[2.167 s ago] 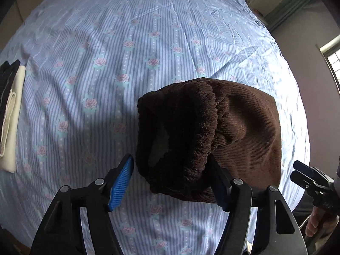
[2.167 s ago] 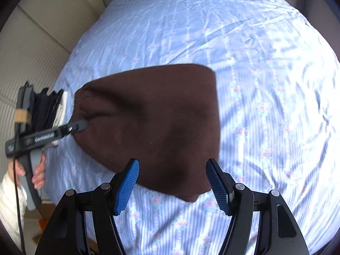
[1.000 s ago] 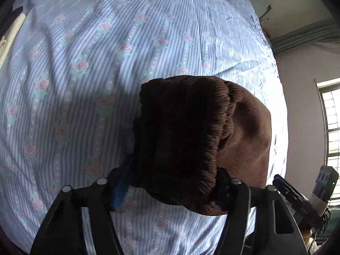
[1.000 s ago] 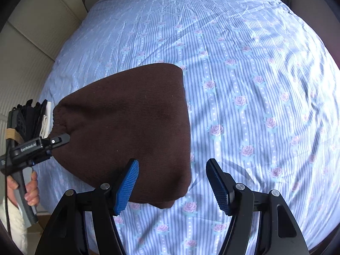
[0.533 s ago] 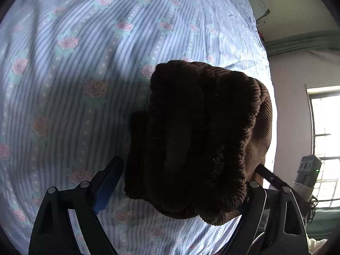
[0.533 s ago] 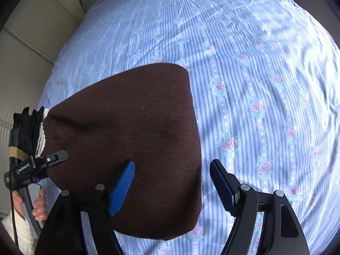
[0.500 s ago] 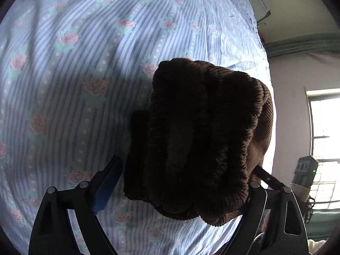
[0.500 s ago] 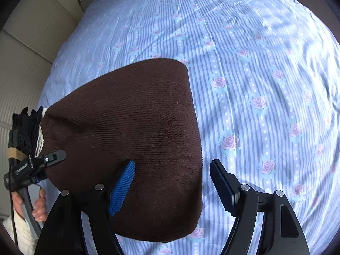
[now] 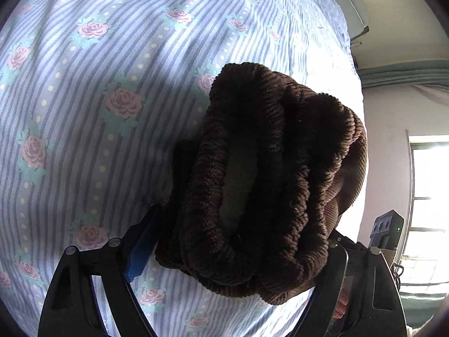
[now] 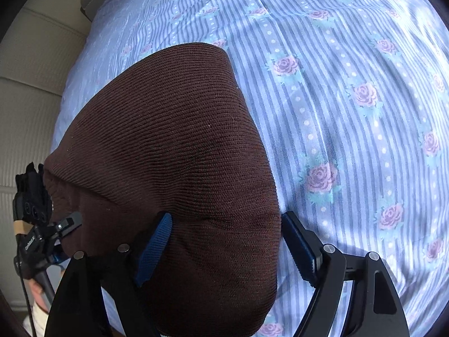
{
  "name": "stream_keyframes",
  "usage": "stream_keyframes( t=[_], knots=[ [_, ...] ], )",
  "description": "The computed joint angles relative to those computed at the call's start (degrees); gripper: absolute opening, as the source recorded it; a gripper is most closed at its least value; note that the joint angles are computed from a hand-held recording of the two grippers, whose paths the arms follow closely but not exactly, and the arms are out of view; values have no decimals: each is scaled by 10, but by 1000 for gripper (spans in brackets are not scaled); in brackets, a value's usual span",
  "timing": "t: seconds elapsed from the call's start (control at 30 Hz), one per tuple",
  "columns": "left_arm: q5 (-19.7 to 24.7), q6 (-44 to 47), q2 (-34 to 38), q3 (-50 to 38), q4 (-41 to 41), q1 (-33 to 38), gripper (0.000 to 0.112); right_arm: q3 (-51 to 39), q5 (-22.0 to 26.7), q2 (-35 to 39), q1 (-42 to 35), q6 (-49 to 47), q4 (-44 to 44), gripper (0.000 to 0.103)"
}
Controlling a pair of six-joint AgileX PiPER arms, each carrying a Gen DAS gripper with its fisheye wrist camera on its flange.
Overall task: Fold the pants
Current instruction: 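Grasp the brown bundle with the left tool while the right tool grasps its other end, then lift the bundle with both tools and carry it toward the dark garment stack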
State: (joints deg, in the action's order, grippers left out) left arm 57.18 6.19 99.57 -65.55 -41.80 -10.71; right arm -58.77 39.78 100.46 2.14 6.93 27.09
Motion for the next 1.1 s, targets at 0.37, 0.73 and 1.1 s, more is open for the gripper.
stream_keyframes(
  t=[0.37, 0.73, 1.1],
  knots=[
    [9, -50, -62, -16, 45, -11, 49, -63, 59, -52, 65, 57, -97, 39],
    [70, -67, -239, 13, 25, 5, 37, -52, 132, -257, 126, 152, -181, 37],
    [110, -215, -334, -60, 84, -54, 36, -83, 245, -391, 174, 222, -211, 37]
  ],
)
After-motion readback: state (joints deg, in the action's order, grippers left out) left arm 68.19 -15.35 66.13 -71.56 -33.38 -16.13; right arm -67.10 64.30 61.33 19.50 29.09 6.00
